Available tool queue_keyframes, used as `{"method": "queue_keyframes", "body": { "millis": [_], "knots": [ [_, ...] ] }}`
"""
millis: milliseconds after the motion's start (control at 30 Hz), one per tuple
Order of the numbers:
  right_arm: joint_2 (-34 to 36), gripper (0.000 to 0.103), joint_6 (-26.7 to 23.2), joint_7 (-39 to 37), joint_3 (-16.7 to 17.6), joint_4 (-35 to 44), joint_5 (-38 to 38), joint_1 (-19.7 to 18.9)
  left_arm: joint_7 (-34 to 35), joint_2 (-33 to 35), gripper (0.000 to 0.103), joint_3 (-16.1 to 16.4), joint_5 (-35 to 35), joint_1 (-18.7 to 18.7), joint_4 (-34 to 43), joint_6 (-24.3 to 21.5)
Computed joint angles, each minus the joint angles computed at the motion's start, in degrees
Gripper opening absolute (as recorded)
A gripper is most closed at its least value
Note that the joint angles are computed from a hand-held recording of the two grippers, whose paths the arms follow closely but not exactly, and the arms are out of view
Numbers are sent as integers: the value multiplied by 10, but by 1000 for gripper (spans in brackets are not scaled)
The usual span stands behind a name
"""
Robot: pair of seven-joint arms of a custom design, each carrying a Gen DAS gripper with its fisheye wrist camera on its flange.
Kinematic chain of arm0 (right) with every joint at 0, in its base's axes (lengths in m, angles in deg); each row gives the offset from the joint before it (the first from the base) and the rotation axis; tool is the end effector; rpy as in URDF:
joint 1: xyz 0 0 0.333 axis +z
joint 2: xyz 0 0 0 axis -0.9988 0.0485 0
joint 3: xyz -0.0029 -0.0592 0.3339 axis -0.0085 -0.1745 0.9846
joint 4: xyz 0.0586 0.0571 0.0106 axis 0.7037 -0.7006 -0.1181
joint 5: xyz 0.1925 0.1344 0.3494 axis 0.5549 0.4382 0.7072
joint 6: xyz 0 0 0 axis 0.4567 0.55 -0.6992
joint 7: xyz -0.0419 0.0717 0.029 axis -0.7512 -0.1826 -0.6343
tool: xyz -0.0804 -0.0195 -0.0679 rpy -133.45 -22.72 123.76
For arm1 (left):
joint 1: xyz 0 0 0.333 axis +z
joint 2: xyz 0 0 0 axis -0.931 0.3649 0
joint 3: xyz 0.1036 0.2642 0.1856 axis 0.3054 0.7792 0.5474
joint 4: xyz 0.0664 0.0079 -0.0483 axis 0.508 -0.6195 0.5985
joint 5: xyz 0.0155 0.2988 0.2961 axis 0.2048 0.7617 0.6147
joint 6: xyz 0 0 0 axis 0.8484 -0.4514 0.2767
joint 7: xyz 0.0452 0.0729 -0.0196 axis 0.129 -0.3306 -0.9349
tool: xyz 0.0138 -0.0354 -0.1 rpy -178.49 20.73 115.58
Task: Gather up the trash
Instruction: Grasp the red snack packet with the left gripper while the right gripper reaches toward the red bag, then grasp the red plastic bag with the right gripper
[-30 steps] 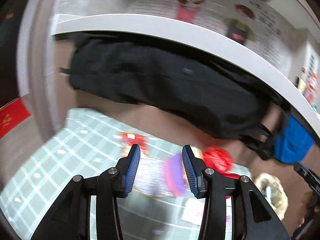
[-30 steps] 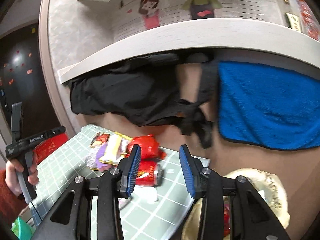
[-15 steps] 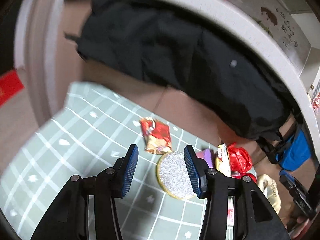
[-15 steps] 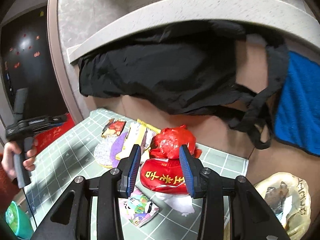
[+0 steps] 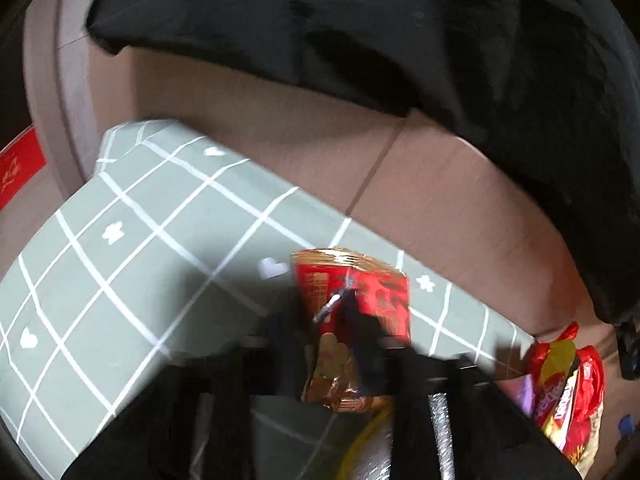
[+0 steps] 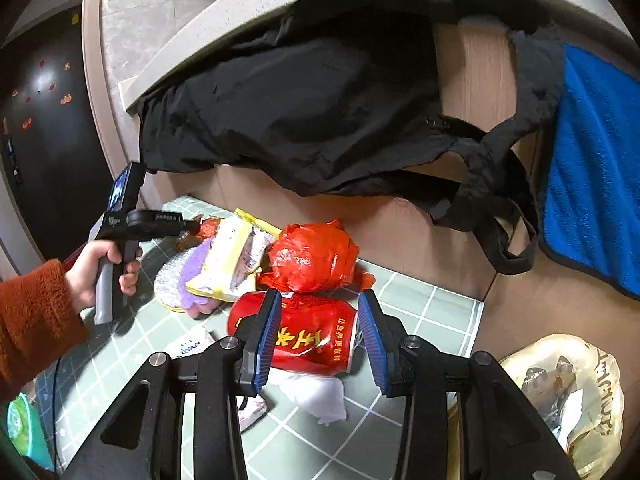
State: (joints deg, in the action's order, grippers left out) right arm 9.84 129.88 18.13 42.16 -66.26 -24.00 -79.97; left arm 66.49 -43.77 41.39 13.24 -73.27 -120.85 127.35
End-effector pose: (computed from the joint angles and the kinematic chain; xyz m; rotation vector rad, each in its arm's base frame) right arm 0.6069 0.0548 0.4938 -1.9801 1.0392 -0.3807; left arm 0.6495 -0.1369 0.4208 -2.2928 1.2382 -0.8300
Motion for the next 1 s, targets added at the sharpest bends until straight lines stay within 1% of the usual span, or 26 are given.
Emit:
{"method": "queue_keyframes", "body": {
  "millis": [67,100,167,233,300,333,400,500,567,600,667,767,867,900,933,1000],
  "knots": [
    [5,38,-11,4,1,7,-1,0,-1,-1,9,1,20,-10,7,-14],
    [7,38,-21,7,1,12,-3,1,8,-5,8,-4,21,-10,4,-5],
    [9,38,-33,8,4,18,-3,3,1,-19,7,-5,34,-17,-7,2],
    [12,38,-32,11,10,23,-9,9,-32,-49,7,-4,67,-27,-33,7],
    [15,38,-21,15,17,28,-20,17,-79,-85,7,-5,127,-36,-58,4],
    [19,38,-20,20,20,32,-26,21,-96,-101,7,-10,152,-36,-67,1],
    [32,38,-35,45,23,48,-42,26,-128,-138,7,-23,196,-30,-94,3],
    [58,38,-43,96,31,75,-81,36,-160,-189,7,-46,232,-17,-131,-3],
    [72,38,-45,112,39,87,-98,43,-176,-221,7,-61,243,-9,-155,-15],
    [77,38,-38,116,42,90,-107,47,-184,-235,7,-67,246,-5,-167,-20],
    [87,38,-3,136,49,90,-140,62,-195,-263,7,-74,245,3,-193,-21],
    [105,39,20,164,52,93,-183,73,-207,-294,7,-82,229,14,-223,-20],
    [124,40,80,205,50,91,-236,89,-236,-321,7,-96,238,29,-247,-12],
    [129,40,73,220,50,96,-243,88,-239,-327,7,-100,240,31,-251,-11],
    [137,40,53,238,49,106,-251,85,-239,-329,7,-105,242,32,-251,-13],
    [142,40,40,252,51,114,-250,78,-238,-330,7,-112,245,32,-249,-15]
  ]
}}
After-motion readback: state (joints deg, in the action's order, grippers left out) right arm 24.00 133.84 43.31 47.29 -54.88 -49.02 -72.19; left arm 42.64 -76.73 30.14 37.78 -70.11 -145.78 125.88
